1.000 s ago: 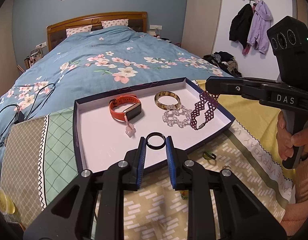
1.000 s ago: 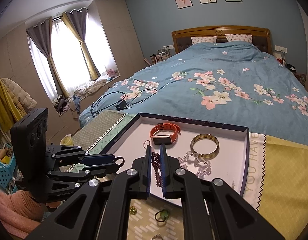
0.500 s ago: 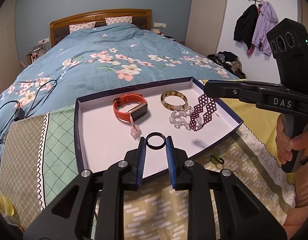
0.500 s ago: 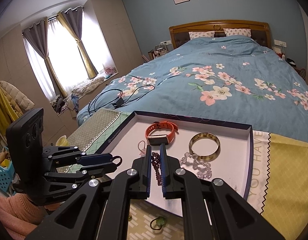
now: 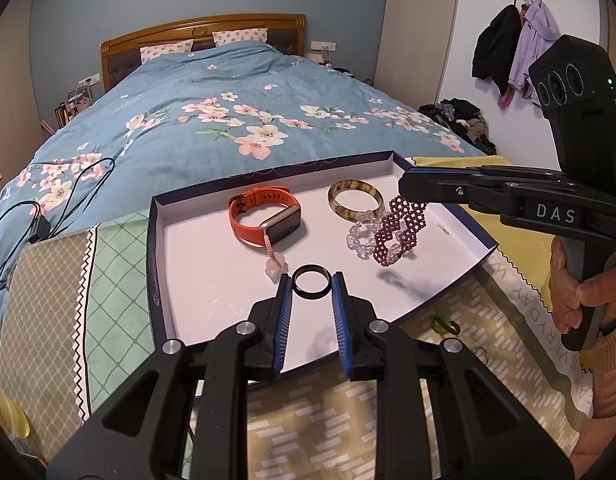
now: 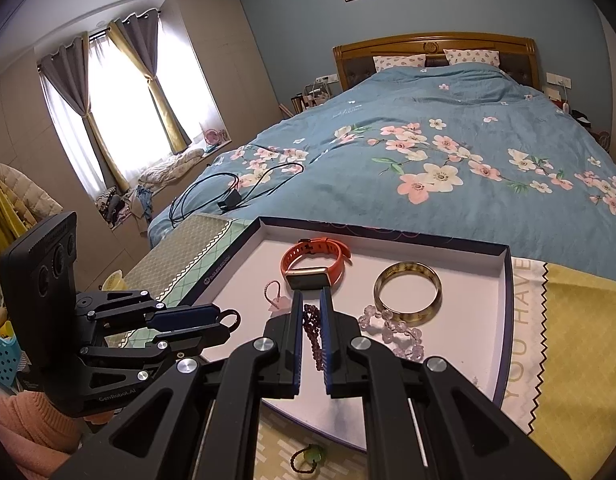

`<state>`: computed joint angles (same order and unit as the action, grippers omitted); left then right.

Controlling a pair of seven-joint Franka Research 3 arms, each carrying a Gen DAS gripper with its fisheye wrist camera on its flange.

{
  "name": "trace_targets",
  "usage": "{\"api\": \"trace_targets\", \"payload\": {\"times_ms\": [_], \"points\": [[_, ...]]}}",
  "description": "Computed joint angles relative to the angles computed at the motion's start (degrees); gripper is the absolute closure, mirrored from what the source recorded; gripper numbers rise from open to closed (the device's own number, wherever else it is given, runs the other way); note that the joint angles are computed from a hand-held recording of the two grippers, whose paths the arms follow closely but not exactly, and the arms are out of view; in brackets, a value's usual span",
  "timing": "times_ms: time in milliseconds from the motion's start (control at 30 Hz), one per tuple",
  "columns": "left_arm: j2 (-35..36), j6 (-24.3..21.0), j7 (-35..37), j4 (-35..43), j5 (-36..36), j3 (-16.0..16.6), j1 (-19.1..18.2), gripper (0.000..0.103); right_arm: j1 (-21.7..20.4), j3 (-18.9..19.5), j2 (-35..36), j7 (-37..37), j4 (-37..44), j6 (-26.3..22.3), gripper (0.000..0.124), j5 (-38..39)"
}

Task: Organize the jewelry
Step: 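Carry the dark red bracelet and black ring over the box interior with both tools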

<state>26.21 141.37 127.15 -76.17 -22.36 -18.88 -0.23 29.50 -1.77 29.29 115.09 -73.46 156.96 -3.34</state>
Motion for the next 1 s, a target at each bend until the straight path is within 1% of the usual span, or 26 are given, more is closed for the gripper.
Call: {"api": "trace_targets", "payload": {"times_ms": [500,733,1000], "points": [[2.9,-1.1,-3.1,3.7,3.9,0.5,-1.4,0.083,-1.5,0.7,2.0,-0.7,1.6,-0.4,0.117,3.0],[5.0,-3.0,-4.5,6.6,5.8,0.7,-2.0,0.083,-1.5,0.1,2.1,0.4,1.0,0.0,0.117,3.4],[7.9,-4.6,-6.8,9.8,9.3,1.6,-3.5,0.082,-1.9,-0.3,2.0,2.5,0.0,0.0,0.117,3.7]]}}
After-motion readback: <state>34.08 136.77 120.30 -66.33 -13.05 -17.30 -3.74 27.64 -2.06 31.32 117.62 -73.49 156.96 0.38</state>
